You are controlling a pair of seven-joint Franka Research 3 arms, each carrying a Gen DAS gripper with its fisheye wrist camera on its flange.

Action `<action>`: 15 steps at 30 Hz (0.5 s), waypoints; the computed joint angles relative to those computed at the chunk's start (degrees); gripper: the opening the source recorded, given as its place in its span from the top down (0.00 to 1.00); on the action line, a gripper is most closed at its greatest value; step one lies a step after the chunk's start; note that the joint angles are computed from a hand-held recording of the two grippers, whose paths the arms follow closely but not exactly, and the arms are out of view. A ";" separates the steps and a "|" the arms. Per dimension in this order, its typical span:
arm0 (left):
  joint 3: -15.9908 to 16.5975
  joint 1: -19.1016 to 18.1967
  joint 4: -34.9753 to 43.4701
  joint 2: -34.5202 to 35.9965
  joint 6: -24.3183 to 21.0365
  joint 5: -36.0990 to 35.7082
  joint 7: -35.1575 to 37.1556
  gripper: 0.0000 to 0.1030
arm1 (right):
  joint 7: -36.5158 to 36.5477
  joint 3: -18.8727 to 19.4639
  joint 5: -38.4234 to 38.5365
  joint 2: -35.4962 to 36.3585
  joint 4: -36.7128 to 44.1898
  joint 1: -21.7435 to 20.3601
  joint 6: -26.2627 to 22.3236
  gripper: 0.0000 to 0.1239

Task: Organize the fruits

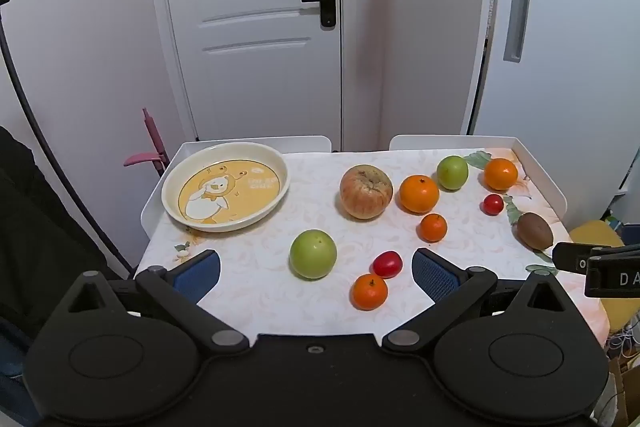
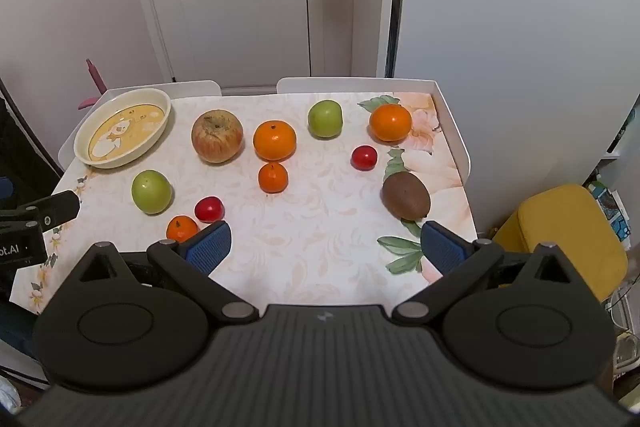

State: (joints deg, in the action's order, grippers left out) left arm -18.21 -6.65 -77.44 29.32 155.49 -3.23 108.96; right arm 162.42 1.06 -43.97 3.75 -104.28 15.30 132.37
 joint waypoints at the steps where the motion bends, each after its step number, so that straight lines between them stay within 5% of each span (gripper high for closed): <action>1: 0.16 -0.10 -0.14 -0.10 0.10 0.23 -0.11 0.00 | -0.02 -0.01 -0.07 0.03 0.01 0.00 -0.05 0.17; 15: 0.62 -0.21 -0.27 -0.13 -0.02 1.29 -0.14 0.00 | 0.19 -0.37 0.85 0.29 0.12 0.14 0.33 0.17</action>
